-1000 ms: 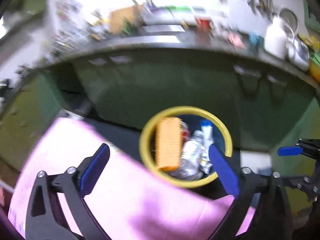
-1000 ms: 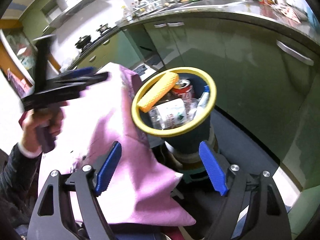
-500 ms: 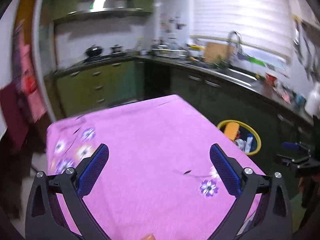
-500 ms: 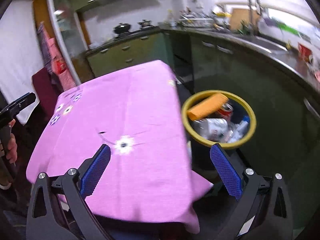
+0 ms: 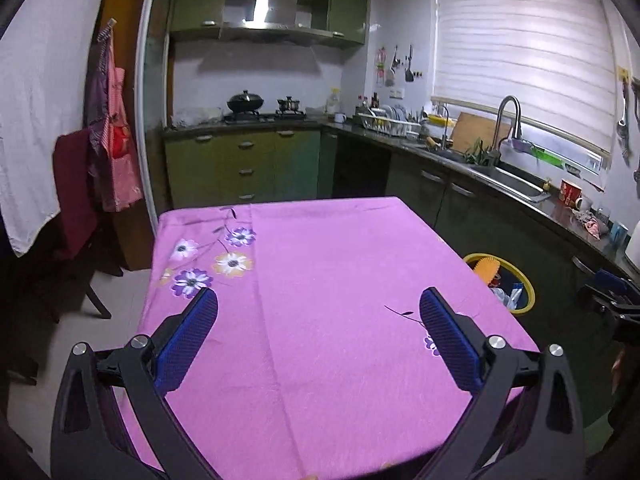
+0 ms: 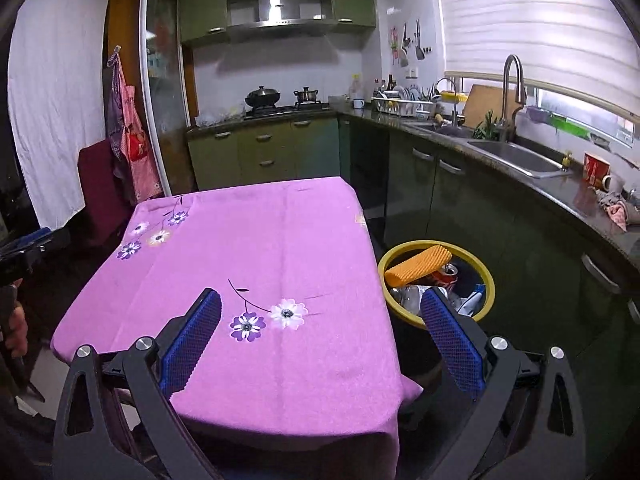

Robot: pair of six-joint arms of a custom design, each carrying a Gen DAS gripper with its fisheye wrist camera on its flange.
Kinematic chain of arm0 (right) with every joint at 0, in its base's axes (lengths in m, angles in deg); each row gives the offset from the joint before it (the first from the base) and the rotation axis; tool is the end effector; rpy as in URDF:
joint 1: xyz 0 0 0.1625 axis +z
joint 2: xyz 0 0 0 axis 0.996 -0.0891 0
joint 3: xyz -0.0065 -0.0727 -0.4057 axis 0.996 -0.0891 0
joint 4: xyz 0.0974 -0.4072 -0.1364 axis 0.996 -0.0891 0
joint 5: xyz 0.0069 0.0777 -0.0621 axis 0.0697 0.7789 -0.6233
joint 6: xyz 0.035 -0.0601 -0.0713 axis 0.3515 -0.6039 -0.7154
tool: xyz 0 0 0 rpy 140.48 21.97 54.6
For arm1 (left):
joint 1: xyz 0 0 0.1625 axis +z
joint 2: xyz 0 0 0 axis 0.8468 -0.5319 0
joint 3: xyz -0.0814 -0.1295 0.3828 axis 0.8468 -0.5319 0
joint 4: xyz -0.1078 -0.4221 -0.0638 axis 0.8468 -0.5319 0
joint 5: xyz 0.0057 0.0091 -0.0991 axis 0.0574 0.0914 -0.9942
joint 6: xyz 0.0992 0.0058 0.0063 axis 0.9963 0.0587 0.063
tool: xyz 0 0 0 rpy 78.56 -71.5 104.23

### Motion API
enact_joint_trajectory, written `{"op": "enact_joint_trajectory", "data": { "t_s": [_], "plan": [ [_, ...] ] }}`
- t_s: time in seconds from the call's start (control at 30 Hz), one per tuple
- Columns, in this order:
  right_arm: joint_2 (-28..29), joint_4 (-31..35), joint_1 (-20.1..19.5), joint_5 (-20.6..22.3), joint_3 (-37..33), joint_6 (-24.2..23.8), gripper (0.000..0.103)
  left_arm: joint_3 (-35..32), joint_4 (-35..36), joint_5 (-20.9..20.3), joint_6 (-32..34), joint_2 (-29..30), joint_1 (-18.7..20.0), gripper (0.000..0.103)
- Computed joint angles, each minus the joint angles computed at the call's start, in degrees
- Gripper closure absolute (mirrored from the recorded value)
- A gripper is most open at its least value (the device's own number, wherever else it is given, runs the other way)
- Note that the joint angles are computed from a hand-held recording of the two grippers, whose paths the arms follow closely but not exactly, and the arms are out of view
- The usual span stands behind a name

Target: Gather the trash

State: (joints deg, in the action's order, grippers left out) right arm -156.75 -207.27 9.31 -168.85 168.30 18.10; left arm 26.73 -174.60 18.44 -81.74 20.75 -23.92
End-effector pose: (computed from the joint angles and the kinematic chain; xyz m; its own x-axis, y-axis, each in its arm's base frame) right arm 0.1544 -0.5821 0.3752 -0.7143 -0.3032 0.6307 -0.6811 0.5083 -0.5270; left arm -0.3807 -0.5314 0.1434 -0.7366 -0.1511 -0.6592 0.5400 0.4556 -0.7077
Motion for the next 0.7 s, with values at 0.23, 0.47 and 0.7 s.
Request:
{"op": "enact_joint_trajectory", "data": {
  "t_s": [0.23, 0.47, 0.7],
  "plan": [
    [-0.2, -3.9, 1.4, -1.2, 1.5, -1.6, 0.005, 2.0, -1.3, 2.3, -1.0, -1.1, -1.2, 0.007],
    [0.2, -5.4, 2.2, -2.6, 1.9, -2.7, 0.005, 2.8, 0.3, 2.1, -1.3, -1.7, -1.5, 0.007],
    [0.4, -5.6, 2.1, -2.9, 1.7, -2.7, 0.005, 2.6, 1.7, 1.3, -2.0, -2.0, -1.2, 0.007]
  ]
}}
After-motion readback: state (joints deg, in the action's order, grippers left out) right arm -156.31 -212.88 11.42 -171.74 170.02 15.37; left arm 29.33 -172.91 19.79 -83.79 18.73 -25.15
